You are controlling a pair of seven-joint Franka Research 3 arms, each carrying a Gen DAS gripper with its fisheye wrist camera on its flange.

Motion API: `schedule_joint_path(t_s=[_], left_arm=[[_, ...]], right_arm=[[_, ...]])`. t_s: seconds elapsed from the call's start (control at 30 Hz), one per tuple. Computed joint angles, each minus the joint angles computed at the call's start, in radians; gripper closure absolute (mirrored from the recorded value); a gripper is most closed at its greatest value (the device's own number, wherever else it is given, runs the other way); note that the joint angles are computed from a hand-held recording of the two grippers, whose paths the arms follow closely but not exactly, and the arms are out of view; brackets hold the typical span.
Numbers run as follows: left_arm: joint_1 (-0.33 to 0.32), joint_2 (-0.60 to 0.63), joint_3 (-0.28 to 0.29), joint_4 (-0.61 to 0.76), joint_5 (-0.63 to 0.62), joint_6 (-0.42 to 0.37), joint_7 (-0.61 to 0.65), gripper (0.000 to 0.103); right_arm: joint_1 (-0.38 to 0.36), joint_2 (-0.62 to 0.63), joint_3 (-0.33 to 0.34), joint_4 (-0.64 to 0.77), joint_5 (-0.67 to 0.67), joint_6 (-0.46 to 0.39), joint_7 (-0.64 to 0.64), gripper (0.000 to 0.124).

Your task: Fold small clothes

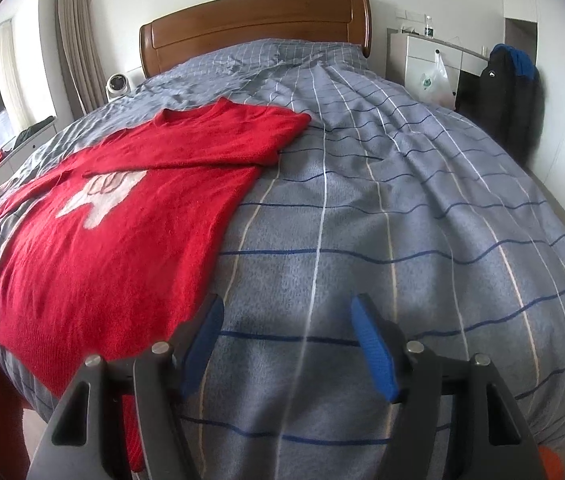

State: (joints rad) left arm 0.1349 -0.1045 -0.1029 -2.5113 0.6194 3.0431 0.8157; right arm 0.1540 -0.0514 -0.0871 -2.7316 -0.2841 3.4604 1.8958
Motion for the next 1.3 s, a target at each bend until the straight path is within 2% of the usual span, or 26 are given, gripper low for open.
schedule_joint_path(t_s=[0.1,0.27,0.4,0.57,0.63,0.83,0.93,1.0,1.1,1.13,1.2,1.27,1.3], left_arm=[[0.026,0.014,0.028,0.011,-0.027,0.006,-0.004,0.001],[0.074,0.01,0.011,-0.001,0.113,0.014,-0.106,0.001],[0.033,0.018,0.037,-0.019,0.003,0.015,-0.004,0.001],[0.03,0.017,0.034,-0.022,-0.016,-0.001,0.018,0.001],[0.021,0.015,0.046,-0.018,-0.067,-0.008,0.06,0.001],[0.049,-0.005,0.058,-0.005,-0.099,-0.037,0.095,0.001],[0.047,-0.014,0.094,0.005,-0.191,-0.045,0.175,0.001],[0.013,-0.022,0.15,-0.001,-0.36,-0.022,0.286,0.001],[-0.08,-0.019,0.256,0.002,-0.683,0.0,0.516,0.001],[-0.073,-0.008,0.262,0.013,-0.714,-0.001,0.533,0.001],[0.025,0.034,0.209,0.051,-0.59,-0.029,0.418,0.001],[0.095,0.081,0.169,0.093,-0.441,-0.057,0.284,0.001],[0.11,0.096,0.162,0.108,-0.4,-0.066,0.248,0.001]], right_arm=[[-0.003,0.003,0.022,0.0,0.056,-0.008,-0.047,0.058],[0.002,0.007,0.048,0.001,0.154,-0.011,-0.129,0.058],[0.009,0.012,0.056,0.004,0.188,-0.016,-0.163,0.058],[0.019,0.004,0.059,-0.004,0.216,-0.006,-0.193,0.058],[0.023,0.004,0.049,-0.004,0.196,-0.007,-0.177,0.058],[0.025,0.006,0.037,-0.001,0.166,-0.013,-0.147,0.058],[0.024,0.003,0.032,-0.004,0.143,-0.007,-0.128,0.058],[0.023,0.002,0.028,-0.006,0.129,-0.003,-0.115,0.058],[0.022,0.004,0.024,-0.005,0.107,-0.005,-0.097,0.058],[0.021,0.003,0.024,-0.004,0.103,-0.01,-0.094,0.058],[0.021,0.005,0.026,0.0,0.102,-0.017,-0.093,0.058],[0.02,0.008,0.031,0.003,0.108,-0.02,-0.099,0.058],[0.02,0.009,0.035,0.004,0.118,-0.022,-0.108,0.058]])
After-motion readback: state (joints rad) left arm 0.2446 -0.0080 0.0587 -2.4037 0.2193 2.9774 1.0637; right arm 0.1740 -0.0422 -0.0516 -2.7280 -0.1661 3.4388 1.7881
